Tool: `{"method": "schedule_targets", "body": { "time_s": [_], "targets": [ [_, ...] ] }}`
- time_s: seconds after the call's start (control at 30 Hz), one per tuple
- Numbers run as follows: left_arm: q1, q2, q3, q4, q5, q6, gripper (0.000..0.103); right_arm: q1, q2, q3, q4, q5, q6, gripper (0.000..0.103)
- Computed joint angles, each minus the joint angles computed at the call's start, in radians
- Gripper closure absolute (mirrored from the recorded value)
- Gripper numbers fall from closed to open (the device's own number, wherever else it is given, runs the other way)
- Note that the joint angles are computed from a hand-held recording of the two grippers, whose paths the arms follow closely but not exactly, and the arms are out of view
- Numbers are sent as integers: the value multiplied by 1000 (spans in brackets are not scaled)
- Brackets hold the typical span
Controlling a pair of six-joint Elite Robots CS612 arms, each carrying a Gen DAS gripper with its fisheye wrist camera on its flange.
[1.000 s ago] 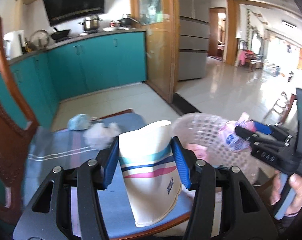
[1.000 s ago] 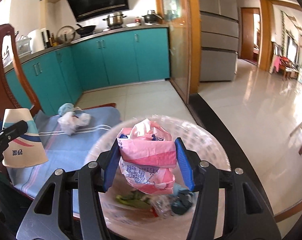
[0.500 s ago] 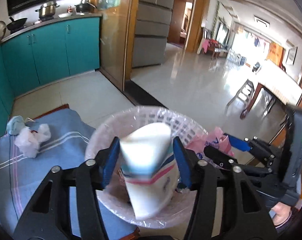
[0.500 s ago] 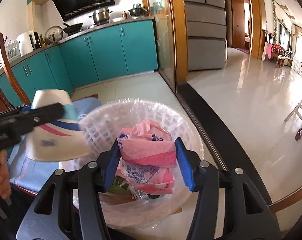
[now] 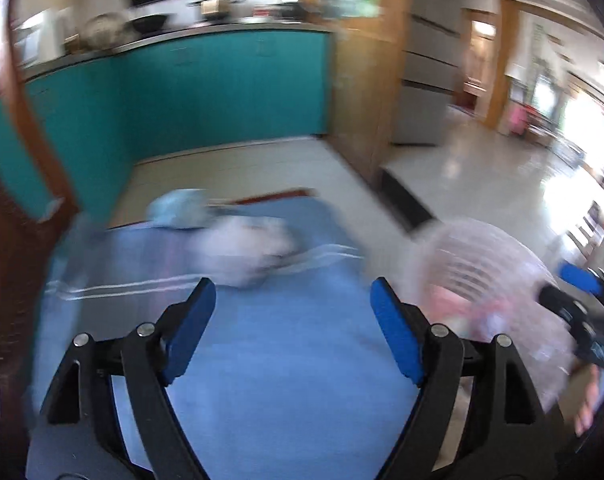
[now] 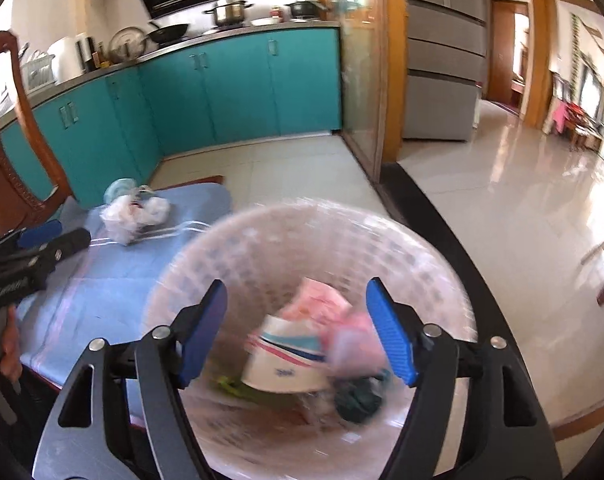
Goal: Collect trash
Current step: 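Move both grippers back over the chair seat toward the remaining trash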
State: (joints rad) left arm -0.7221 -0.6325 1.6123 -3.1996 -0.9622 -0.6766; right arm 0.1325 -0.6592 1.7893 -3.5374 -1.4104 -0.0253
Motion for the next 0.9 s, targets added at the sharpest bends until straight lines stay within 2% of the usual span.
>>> {"method": "schedule_targets", "body": {
  "time_s": [0.1, 0.17, 0.23, 0.3, 0.43, 0.5, 0.53, 0.57, 0.6, 0.67, 0.73, 0.83, 0.9],
  "targets": [
    [48, -22, 8, 83, 39, -98, 15, 35, 10, -48, 37, 24, -22, 24],
    [90, -13, -35, 163, 50, -110, 11, 59, 18, -77, 59, 41, -39, 22],
    [126, 10, -80, 177, 6, -73, 11, 83, 25, -106, 82, 55, -54, 21],
    [165, 56, -152, 178, -57, -24, 11, 101, 31, -132, 108, 75, -66, 19],
    [217, 130, -274, 270, -142, -19, 11, 136, 51, -193, 178, 62, -78, 18],
    [233, 156, -307, 279, -169, -26, 21, 145, 60, -220, 221, 58, -66, 16],
    [240, 166, -318, 283, -189, -18, 44, 147, 68, -238, 245, 67, -54, 15],
    [244, 170, -324, 293, -206, -8, 61, 150, 76, -255, 263, 75, -41, 14],
    [246, 171, -320, 294, -207, 7, 68, 152, 88, -280, 287, 85, -24, 14],
    [238, 164, -285, 230, -167, 40, 87, 157, 107, -318, 321, 89, 12, 14],
    [228, 143, -236, 196, -129, 29, 92, 160, 131, -364, 345, 100, 75, 14],
    [204, 83, -106, 133, -89, -55, 92, 167, 171, -440, 376, 106, 187, 14],
    [186, 49, -28, 99, -86, -100, 92, 176, 197, -489, 395, 99, 215, 14]
  ]
}}
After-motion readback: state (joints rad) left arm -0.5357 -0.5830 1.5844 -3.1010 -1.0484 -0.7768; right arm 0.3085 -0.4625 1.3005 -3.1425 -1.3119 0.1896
